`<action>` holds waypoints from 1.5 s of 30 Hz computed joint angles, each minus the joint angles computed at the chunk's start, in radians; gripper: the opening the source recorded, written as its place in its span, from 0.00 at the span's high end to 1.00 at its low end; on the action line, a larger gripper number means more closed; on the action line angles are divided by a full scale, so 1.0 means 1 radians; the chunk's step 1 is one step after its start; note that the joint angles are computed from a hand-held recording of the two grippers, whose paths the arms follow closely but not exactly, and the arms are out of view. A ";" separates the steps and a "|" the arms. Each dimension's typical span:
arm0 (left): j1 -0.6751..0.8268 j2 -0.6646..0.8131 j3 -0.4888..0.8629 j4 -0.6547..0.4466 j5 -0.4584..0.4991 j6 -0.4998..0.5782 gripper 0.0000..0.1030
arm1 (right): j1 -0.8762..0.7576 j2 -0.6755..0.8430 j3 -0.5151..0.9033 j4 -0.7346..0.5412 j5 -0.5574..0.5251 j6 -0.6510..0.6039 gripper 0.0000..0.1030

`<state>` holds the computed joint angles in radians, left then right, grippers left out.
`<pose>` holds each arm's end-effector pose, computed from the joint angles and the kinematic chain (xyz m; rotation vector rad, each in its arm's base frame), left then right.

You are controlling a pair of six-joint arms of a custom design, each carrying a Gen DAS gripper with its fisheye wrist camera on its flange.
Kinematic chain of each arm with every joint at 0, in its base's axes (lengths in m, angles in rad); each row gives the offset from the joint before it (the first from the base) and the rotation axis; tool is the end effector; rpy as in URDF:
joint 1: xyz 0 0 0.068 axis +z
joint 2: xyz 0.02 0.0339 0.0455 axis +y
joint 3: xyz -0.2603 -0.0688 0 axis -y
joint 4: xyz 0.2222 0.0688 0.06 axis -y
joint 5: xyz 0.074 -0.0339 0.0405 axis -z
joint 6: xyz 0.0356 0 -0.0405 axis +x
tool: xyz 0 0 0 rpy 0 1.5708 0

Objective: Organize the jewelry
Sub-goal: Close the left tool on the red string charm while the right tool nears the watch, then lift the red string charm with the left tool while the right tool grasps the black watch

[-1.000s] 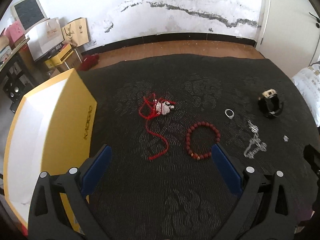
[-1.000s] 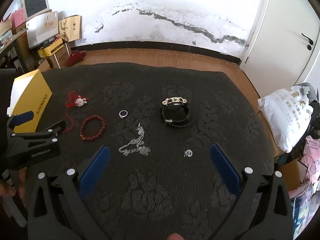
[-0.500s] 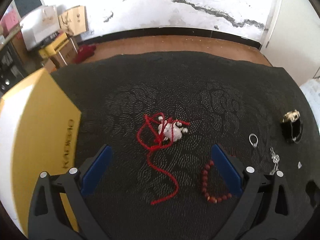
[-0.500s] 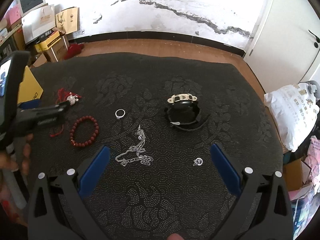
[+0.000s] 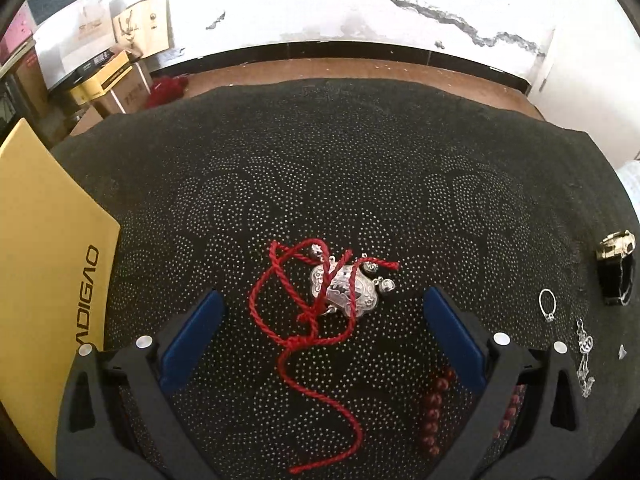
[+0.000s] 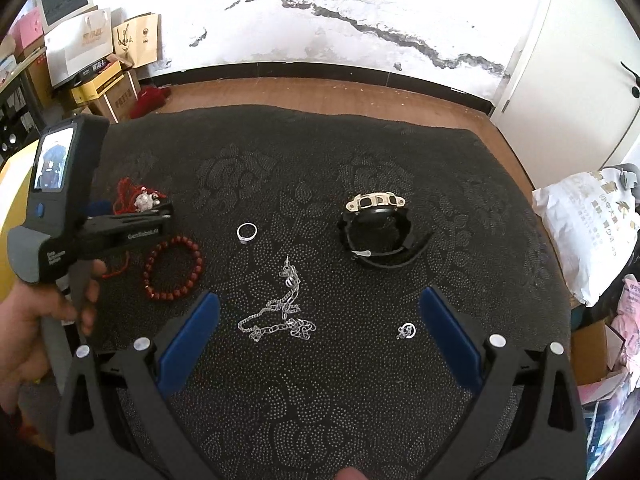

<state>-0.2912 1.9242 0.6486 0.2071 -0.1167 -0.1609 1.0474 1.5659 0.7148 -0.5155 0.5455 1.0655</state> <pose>0.2740 -0.0778 0.0667 0.1317 2.6237 -0.0015 0.1317 0.1913 0.1440 0.0968 2.5659 -0.1243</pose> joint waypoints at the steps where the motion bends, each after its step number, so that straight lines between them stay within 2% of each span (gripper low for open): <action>1: 0.002 0.001 0.005 -0.008 0.005 0.004 0.05 | 0.002 -0.003 -0.002 0.001 0.002 0.001 0.06; 4: 0.009 -0.006 0.006 -0.026 0.013 0.014 0.06 | 0.000 -0.028 -0.021 0.014 0.000 -0.002 0.06; 5: 0.005 -0.013 -0.001 -0.026 0.009 0.009 0.10 | -0.002 -0.043 -0.030 0.020 0.000 -0.003 0.06; 7: 0.009 -0.035 -0.017 -0.019 0.008 0.007 0.28 | -0.004 -0.072 -0.047 0.028 0.003 -0.001 0.06; 8: 0.012 -0.054 -0.031 -0.006 0.003 0.015 0.52 | -0.005 -0.084 -0.055 0.028 0.006 0.003 0.06; 9: 0.006 -0.063 -0.036 -0.010 -0.012 0.011 0.69 | -0.007 -0.094 -0.060 0.027 0.007 0.004 0.06; 12: 0.042 -0.072 -0.051 0.004 0.030 0.046 0.70 | -0.005 -0.121 -0.070 0.017 0.013 0.012 0.06; 17: 0.043 -0.152 -0.085 -0.044 -0.004 0.056 0.71 | 0.004 -0.150 -0.082 0.004 0.032 -0.007 0.06; 21: 0.048 -0.402 -0.120 -0.215 -0.015 0.068 0.71 | -0.030 -0.210 -0.155 0.050 0.002 -0.046 0.06; 26: 0.095 -0.741 -0.150 -0.477 0.091 0.067 0.71 | -0.108 -0.279 -0.275 0.128 -0.085 -0.095 0.06; 29: 0.030 -0.810 -0.147 -0.518 0.051 0.072 0.71 | -0.127 -0.267 -0.338 0.174 -0.119 -0.103 0.06; 31: 0.009 -0.830 -0.149 -0.524 0.036 0.066 0.71 | -0.144 -0.222 -0.361 0.205 -0.119 -0.104 0.06; 34: 0.047 -0.797 -0.126 -0.525 0.101 0.059 0.71 | -0.246 -0.176 -0.406 0.339 -0.186 -0.158 0.06; 36: 0.050 -0.792 -0.135 -0.515 0.105 0.059 0.71 | -0.316 -0.087 -0.395 0.400 -0.186 -0.212 0.06; 40: 0.061 -0.785 -0.145 -0.509 0.117 0.075 0.71 | -0.469 0.092 -0.402 0.652 -0.224 -0.367 0.05; 45: 0.083 -0.745 -0.147 -0.483 0.124 0.078 0.71 | -0.512 0.177 -0.321 0.691 -0.243 -0.440 0.05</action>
